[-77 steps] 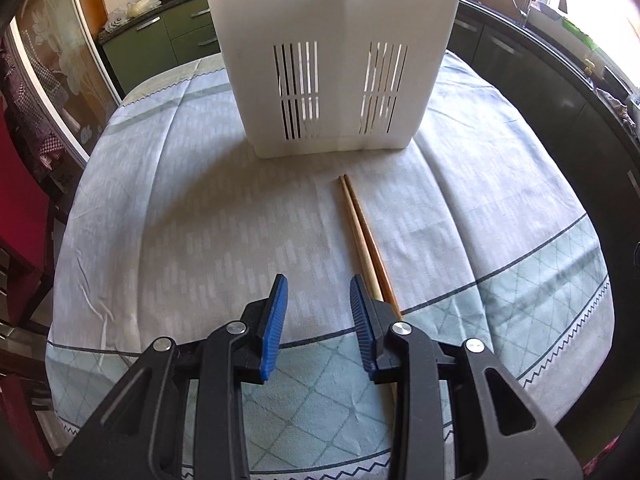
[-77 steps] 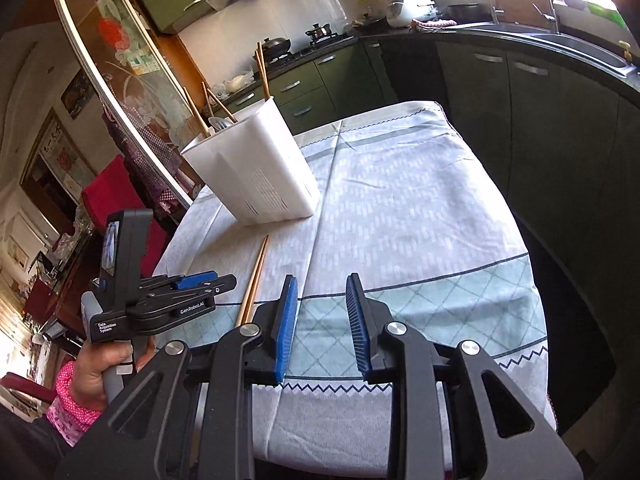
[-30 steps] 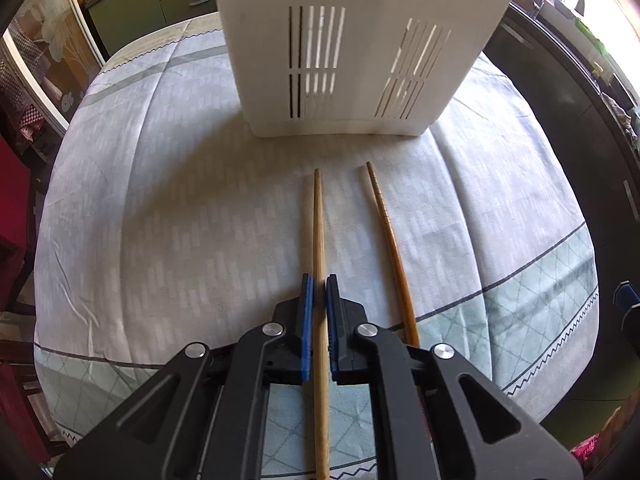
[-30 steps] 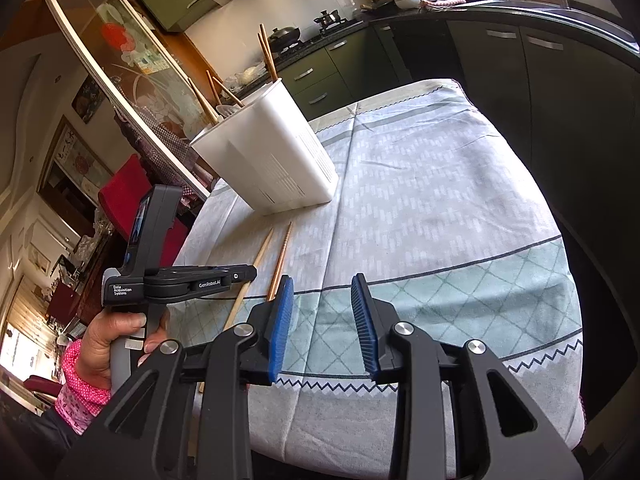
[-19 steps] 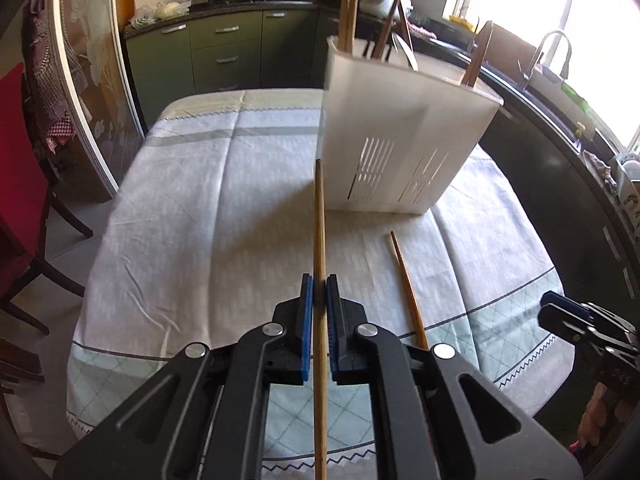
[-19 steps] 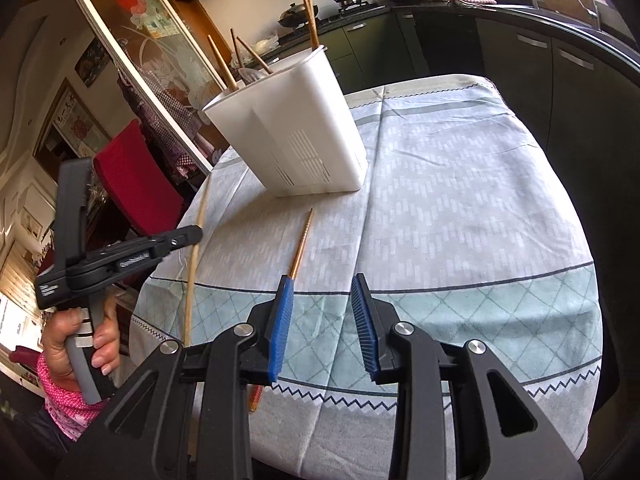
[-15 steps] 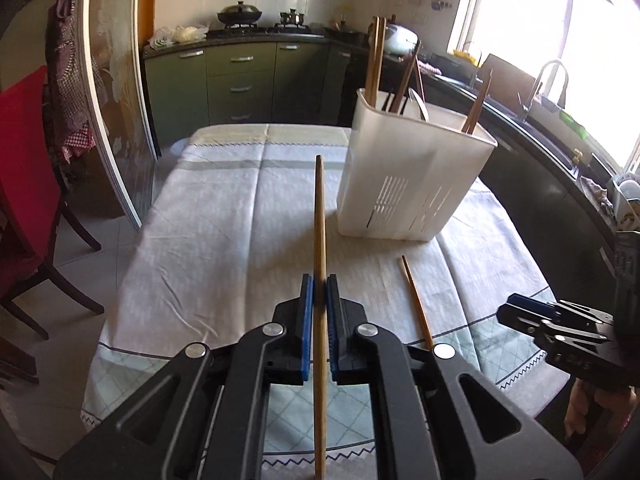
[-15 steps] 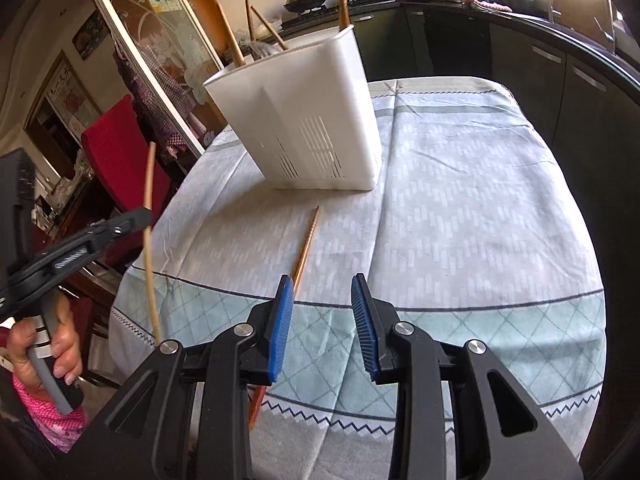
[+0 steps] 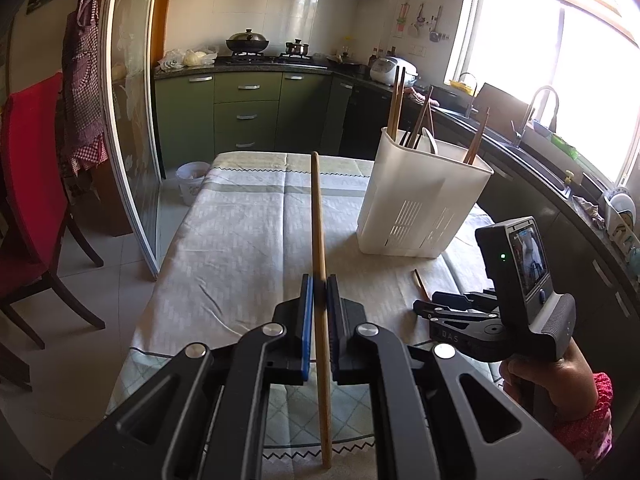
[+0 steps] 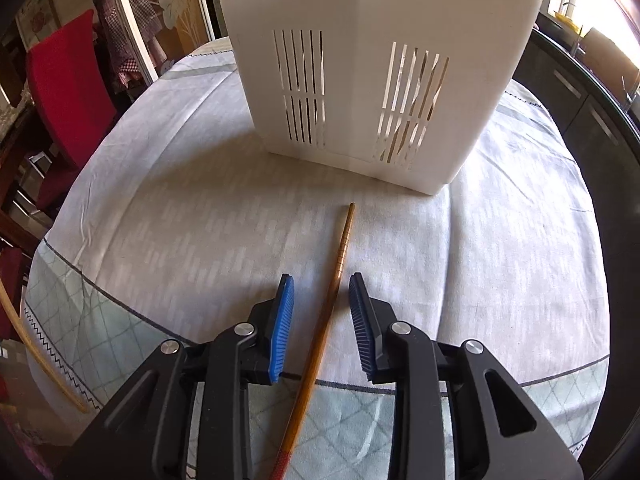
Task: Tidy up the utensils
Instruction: 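Grasp the last red-tipped chopstick with the right tool while the left tool lifts its chopstick, then carry both held chopsticks upright over the caddy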
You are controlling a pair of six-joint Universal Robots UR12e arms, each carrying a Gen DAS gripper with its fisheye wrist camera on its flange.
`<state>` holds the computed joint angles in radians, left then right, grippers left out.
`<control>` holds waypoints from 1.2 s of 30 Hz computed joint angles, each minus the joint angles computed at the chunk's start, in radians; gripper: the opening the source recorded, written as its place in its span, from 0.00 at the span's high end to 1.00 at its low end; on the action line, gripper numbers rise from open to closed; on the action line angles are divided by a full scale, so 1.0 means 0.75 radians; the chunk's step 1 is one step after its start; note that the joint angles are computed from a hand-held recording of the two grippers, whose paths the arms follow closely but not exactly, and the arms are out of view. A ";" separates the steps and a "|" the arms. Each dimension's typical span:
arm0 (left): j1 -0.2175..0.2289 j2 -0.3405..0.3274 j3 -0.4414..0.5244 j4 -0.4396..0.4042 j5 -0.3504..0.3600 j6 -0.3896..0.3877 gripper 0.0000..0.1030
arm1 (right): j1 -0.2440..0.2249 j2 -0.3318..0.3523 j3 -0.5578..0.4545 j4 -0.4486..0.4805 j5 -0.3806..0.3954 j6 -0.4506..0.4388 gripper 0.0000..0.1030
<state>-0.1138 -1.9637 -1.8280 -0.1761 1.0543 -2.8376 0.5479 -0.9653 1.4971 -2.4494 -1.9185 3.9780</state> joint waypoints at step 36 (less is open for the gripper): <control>-0.013 0.060 -0.037 0.023 -0.062 0.086 0.94 | 0.161 -0.241 0.293 -0.640 -0.355 -0.062 0.93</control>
<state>-0.1232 -1.9185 -1.8557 -0.1589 1.0079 -2.7732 0.6685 -1.1464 1.7171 -2.9295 -2.1844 3.9317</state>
